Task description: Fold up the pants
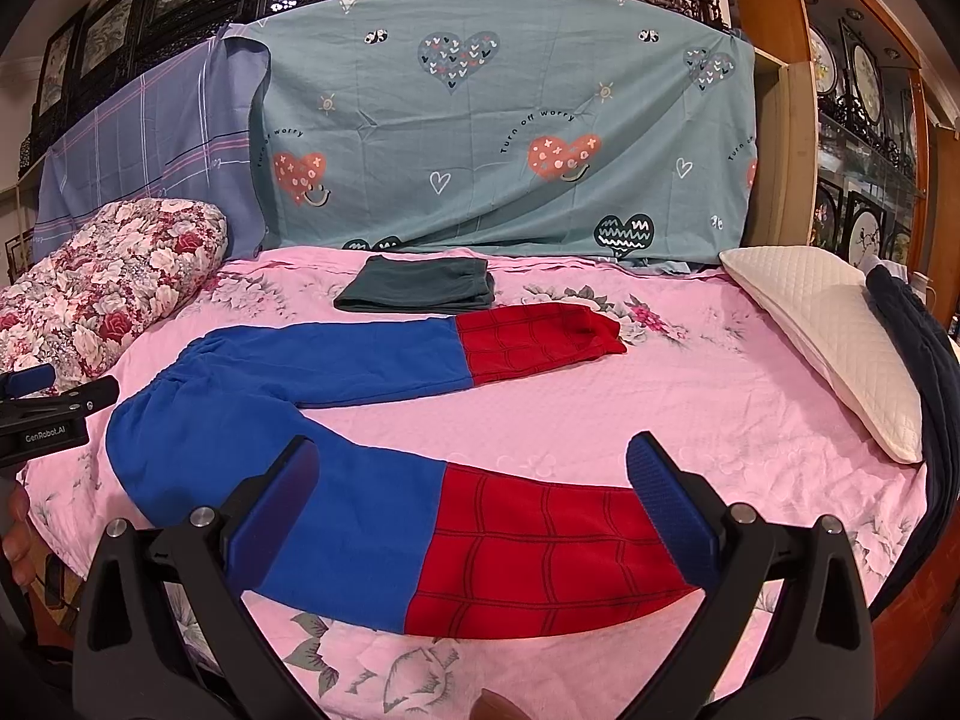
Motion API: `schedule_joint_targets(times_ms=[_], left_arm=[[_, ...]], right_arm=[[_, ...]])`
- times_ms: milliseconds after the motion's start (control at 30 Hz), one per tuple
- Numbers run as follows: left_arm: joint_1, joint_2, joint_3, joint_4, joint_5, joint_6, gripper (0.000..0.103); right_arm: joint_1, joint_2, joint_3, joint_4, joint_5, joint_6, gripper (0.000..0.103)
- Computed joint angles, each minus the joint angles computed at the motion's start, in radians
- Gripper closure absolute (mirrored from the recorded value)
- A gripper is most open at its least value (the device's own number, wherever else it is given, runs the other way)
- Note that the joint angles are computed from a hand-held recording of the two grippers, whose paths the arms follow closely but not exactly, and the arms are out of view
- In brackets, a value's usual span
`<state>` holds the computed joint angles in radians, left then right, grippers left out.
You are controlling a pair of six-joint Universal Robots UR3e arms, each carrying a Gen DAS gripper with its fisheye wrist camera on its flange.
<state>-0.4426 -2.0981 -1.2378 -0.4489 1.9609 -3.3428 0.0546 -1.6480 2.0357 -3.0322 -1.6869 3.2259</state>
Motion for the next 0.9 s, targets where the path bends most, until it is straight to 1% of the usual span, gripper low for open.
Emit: schedule_joint_targets(times_ms=[467,700,833,900], left_arm=[[0.000,-0.001,0.002,-0.001,-0.001,-0.001,0.002],[0.001,0.002,-0.004,0.001,-0.001,0.000,0.002],[0.012,0.017,-0.036,0.017,-0.021,0.007,0.002],[0.030,0.016,-0.022,0.003,-0.048,0.042,0.002]], right_arm=[[0.006,0.002,0.011,-0.013,0.000,0.003,0.001],[0.005,0.000,-0.002,0.004,0.007,-0.004,0.001],[-0.002,0.002,-0.006,0.015,0.023,-0.010,0.001],[-0.011,0.014,-0.030,0.033,0.052,-0.057,0.001]])
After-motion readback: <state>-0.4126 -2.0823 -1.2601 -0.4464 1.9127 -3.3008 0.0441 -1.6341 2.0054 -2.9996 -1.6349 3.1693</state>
